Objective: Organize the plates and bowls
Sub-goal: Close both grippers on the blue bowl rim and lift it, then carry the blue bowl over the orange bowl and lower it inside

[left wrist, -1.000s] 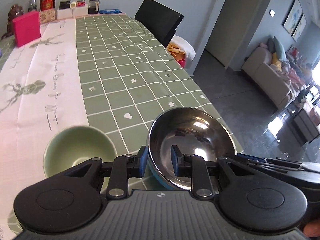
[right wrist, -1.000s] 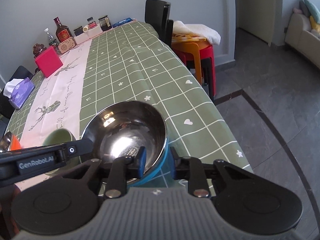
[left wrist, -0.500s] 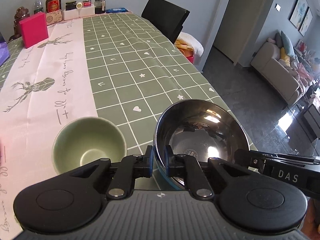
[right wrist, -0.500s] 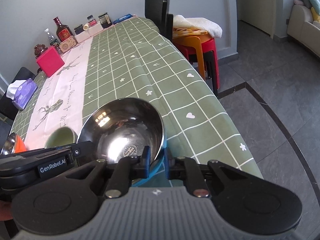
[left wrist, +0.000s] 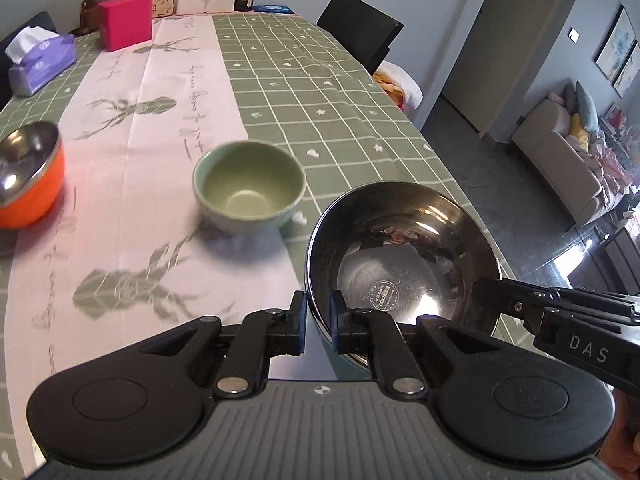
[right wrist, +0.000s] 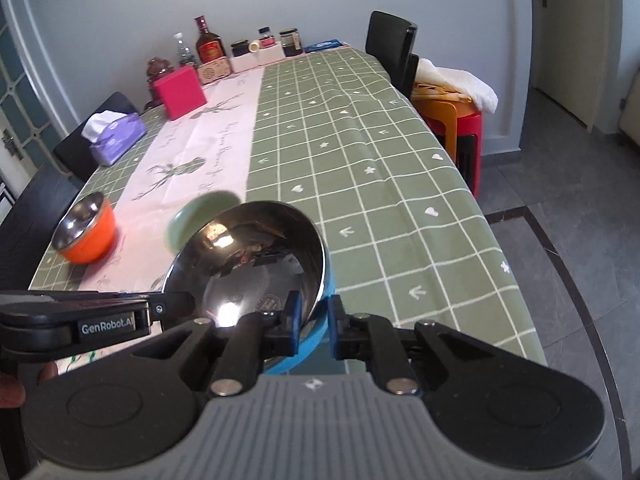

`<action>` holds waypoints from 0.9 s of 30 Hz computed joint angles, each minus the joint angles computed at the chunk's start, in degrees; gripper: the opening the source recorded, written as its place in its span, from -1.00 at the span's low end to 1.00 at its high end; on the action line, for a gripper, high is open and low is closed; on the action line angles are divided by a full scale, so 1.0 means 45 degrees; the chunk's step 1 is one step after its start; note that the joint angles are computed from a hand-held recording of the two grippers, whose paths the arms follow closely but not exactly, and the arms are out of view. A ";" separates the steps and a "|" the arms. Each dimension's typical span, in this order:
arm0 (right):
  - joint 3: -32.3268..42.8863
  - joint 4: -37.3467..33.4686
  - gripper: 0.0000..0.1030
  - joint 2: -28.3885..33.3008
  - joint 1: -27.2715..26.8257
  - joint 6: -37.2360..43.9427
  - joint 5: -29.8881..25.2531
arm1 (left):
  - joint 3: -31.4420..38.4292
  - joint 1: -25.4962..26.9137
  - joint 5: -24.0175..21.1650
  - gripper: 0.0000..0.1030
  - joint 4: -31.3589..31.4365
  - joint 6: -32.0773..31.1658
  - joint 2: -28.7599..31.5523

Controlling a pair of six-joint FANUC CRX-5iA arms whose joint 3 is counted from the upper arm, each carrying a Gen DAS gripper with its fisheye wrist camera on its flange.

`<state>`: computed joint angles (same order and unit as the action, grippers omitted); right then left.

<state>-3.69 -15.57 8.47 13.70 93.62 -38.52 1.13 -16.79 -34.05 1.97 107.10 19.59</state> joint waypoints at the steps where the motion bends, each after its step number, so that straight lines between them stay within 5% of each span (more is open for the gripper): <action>1: -0.0121 -0.0257 -0.78 -0.0151 -0.0084 0.0206 -0.0120 | -0.0285 -0.0005 0.0108 -0.76 0.0089 -0.0011 -0.0195; 7: -0.0621 -0.1240 -0.78 -0.0625 -0.0457 0.0771 -0.0971 | -0.1348 0.0060 0.0039 -0.76 0.1040 -0.0360 -0.0811; 12: -0.1338 -0.0511 -0.79 -0.1115 -0.0100 0.0488 -0.0275 | -0.1860 0.0124 -0.0223 -0.73 0.2052 -0.0788 -0.0867; 27: -0.1534 0.1010 -0.80 -0.0804 0.0387 -0.0321 -0.0387 | -0.1805 -0.0056 -0.0168 -0.68 0.1740 -0.0692 -0.0838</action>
